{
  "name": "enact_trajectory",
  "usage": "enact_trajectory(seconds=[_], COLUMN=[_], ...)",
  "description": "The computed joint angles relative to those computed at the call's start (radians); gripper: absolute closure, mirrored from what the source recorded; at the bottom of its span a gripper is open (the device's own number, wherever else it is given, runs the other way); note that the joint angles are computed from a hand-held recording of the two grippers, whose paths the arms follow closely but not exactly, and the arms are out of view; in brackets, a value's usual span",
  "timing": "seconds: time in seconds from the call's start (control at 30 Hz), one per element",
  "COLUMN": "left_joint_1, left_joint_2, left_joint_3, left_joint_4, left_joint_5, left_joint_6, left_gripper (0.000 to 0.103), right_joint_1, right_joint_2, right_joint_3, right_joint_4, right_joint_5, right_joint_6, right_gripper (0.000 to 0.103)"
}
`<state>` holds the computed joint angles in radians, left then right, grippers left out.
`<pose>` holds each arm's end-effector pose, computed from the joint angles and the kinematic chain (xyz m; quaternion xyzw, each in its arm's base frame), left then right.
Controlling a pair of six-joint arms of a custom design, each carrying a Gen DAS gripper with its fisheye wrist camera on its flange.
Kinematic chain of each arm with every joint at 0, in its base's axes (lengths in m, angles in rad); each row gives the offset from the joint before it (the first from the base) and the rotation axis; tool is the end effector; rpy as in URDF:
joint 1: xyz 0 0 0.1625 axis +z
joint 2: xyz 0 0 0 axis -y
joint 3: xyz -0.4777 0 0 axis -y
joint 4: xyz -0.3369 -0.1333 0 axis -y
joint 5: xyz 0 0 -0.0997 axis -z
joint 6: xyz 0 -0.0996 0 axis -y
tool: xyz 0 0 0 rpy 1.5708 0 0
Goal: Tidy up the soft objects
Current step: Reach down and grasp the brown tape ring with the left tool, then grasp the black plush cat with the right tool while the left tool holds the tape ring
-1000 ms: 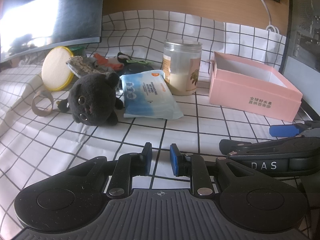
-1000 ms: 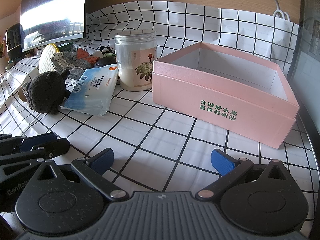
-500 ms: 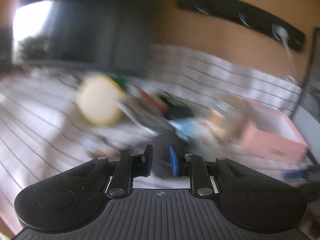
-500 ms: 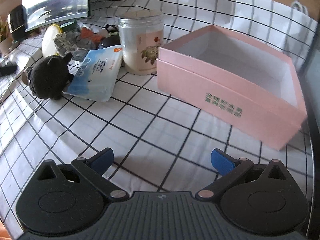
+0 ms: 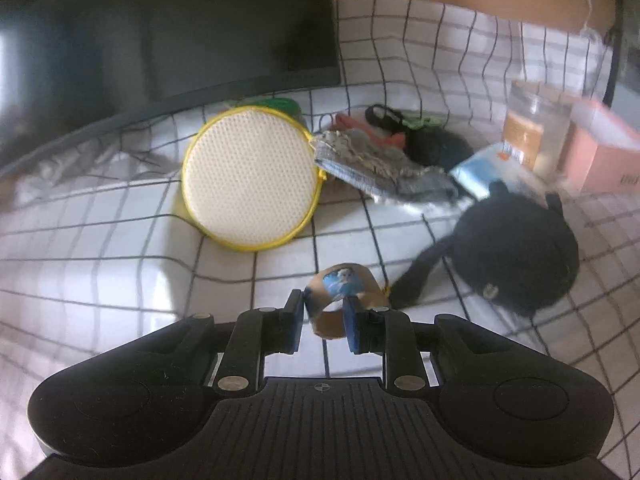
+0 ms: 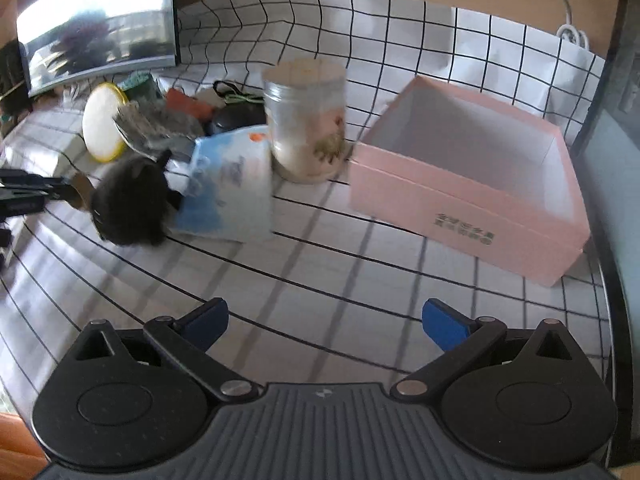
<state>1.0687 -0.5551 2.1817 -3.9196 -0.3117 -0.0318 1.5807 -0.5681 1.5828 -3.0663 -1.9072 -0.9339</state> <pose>-0.0321 -0.5324 0.1209 -0.0261 0.7838 -0.4208 0.4560 0.1075 -0.7114 0.0961 0.3998 -0.8710 0.1377 0.2502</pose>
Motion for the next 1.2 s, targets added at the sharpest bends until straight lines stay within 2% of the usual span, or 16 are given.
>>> enact_trajectory(seconds=[0.03,0.13,0.27,0.33,0.43,0.53,0.73,0.87,1.03,1.2], left_joint_1=[0.013,0.055,0.1,0.108,0.107,0.1,0.059,0.032,0.003,-0.014], left_joint_2=[-0.001,-0.022,-0.056,-0.064,-0.041,-0.023,0.008,0.02,0.025,0.032], left_joint_3=[-0.002,-0.021,-0.042,-0.043,-0.039,-0.028,0.007,0.024,0.031,0.041], left_joint_4=[-0.045,-0.064,-0.003,0.016,-0.101,-0.177,-0.238,-0.241,-0.224,-0.195], left_joint_5=[-0.029,-0.102,-0.153,-0.163,-0.172,-0.177,-0.138,-0.1,-0.045,-0.016], left_joint_6=[0.043,0.112,0.019,-0.03,-0.005,-0.029,-0.098,-0.162,-0.182,-0.222], left_gripper=[0.078,0.078,0.083,0.089,0.091,0.093,0.094,0.094,0.094,0.094], right_joint_1=[0.01,0.032,0.05,0.056,0.065,0.073,0.081,0.082,0.071,0.066], right_joint_2=[-0.001,-0.002,-0.014,-0.008,0.011,0.018,0.027,0.032,0.026,0.027], right_joint_3=[0.014,0.062,0.095,0.096,0.09,0.079,0.074,0.065,0.065,0.055], right_joint_4=[-0.014,-0.094,-0.127,-0.155,-0.207,-0.2,-0.184,-0.147,-0.117,-0.075], right_joint_5=[-0.003,-0.006,-0.014,-0.019,-0.035,-0.016,0.058,0.082,0.127,0.139], right_joint_6=[0.01,0.024,0.054,0.034,-0.022,-0.075,-0.18,-0.173,-0.175,-0.176], right_gripper=[0.0,0.0,0.0,0.0,0.0,0.0,0.0,0.0,0.0,0.0])
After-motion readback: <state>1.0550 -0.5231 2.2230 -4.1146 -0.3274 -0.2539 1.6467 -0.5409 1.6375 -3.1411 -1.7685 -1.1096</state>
